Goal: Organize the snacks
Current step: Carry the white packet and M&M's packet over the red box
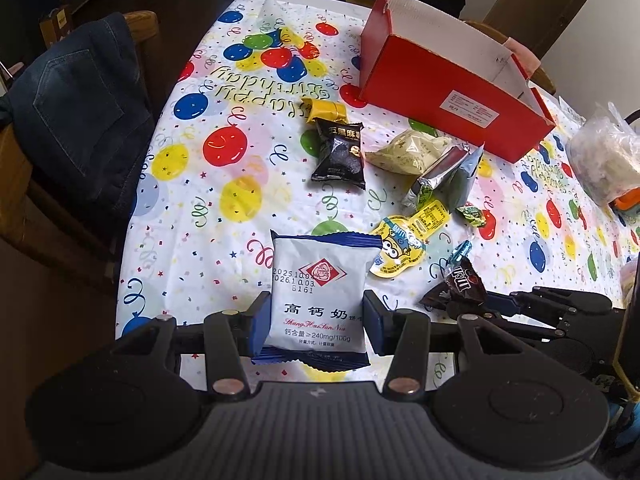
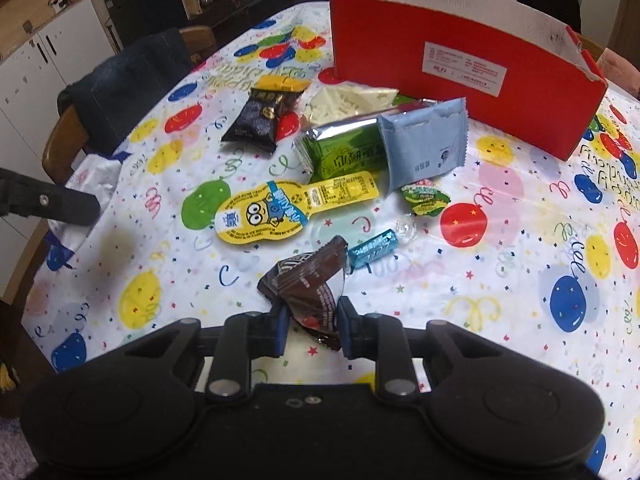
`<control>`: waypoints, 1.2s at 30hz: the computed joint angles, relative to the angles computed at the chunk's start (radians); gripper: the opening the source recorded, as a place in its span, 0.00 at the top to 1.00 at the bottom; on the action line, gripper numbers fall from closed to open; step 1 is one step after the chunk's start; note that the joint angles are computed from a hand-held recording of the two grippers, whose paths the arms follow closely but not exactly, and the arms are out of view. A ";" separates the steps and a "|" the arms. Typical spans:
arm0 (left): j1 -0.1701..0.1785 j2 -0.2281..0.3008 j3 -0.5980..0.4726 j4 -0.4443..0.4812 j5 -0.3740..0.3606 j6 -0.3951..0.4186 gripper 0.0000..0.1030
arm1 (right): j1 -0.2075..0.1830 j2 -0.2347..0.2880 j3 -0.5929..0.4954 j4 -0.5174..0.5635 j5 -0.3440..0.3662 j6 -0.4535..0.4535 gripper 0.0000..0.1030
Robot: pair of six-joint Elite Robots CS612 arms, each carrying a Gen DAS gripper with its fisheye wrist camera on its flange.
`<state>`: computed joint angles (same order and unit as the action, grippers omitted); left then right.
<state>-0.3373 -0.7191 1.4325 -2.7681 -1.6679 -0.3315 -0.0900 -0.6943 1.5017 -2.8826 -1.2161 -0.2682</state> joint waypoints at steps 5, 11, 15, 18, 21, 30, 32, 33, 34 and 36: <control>-0.002 -0.005 0.005 -0.017 -0.004 0.008 0.55 | -0.009 -0.020 0.023 -0.041 0.030 0.019 0.78; -0.006 -0.013 0.003 -0.047 0.000 0.022 0.55 | -0.023 -0.057 0.052 -0.109 0.057 0.022 0.78; -0.012 -0.016 -0.008 -0.066 0.003 0.045 0.55 | -0.033 -0.073 0.058 -0.154 0.061 0.043 0.78; -0.016 -0.013 -0.030 -0.065 0.003 0.069 0.55 | -0.040 -0.080 0.052 -0.178 0.053 0.054 0.78; -0.020 -0.004 -0.063 -0.054 0.005 0.087 0.55 | -0.046 -0.077 0.030 -0.189 0.039 0.069 0.78; -0.033 0.061 -0.240 0.020 0.018 0.118 0.55 | -0.065 -0.033 -0.095 -0.169 0.022 0.092 0.78; -0.038 0.085 -0.294 0.049 0.034 0.123 0.55 | -0.069 -0.016 -0.133 -0.155 0.017 0.090 0.78; -0.040 0.097 -0.320 0.065 0.041 0.123 0.54 | -0.072 -0.007 -0.154 -0.144 0.019 0.092 0.78; -0.042 0.111 -0.351 0.085 0.046 0.124 0.54 | -0.075 0.003 -0.176 -0.131 0.021 0.094 0.78; -0.045 0.140 -0.412 0.125 0.059 0.121 0.54 | -0.080 0.024 -0.220 -0.104 0.020 0.095 0.78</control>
